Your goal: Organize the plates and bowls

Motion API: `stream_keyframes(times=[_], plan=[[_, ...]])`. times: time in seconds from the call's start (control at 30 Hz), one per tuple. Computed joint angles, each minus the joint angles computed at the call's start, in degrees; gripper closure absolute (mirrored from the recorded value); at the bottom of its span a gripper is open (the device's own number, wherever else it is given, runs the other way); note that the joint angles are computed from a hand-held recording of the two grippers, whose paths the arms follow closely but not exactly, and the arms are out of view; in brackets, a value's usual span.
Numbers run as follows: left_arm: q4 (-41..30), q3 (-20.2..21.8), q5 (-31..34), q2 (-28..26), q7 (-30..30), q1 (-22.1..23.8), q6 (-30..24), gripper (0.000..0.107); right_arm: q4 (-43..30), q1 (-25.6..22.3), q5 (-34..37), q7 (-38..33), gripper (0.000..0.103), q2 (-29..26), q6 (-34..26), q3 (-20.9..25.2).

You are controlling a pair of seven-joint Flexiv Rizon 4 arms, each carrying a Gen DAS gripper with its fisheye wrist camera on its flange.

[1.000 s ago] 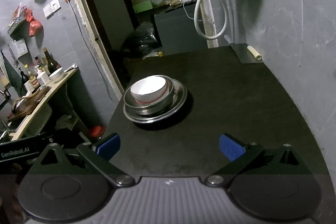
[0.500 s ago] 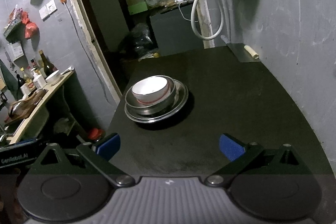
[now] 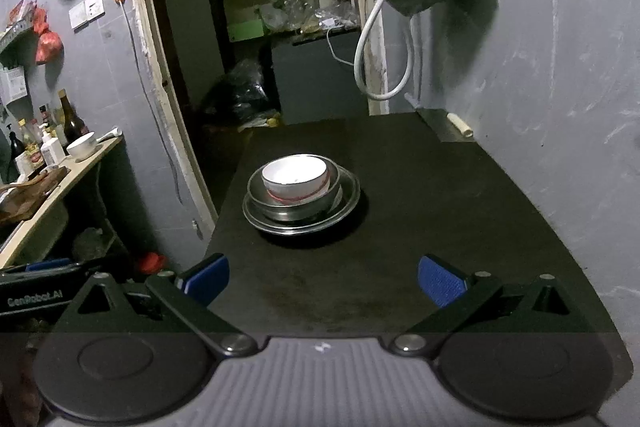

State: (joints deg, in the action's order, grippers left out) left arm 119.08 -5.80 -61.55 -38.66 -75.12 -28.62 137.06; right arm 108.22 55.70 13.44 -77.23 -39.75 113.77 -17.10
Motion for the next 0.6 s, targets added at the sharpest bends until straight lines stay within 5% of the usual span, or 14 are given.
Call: stream_keyframes(times=[0.2, 0.6], plan=[[2.7, 0.7, 6.5, 0.7, -3.0, 1.1, 0.7, 0.004, 2.6, 6.7, 7.2, -0.4, 0.0, 0.0, 2.9, -5.1], [6.9, 1.5, 9.9, 2.0, -7.0, 0.0, 1.0, 0.004, 5.8, 8.8, 14.6, -3.2, 0.0, 1.8, 5.0, -4.3]])
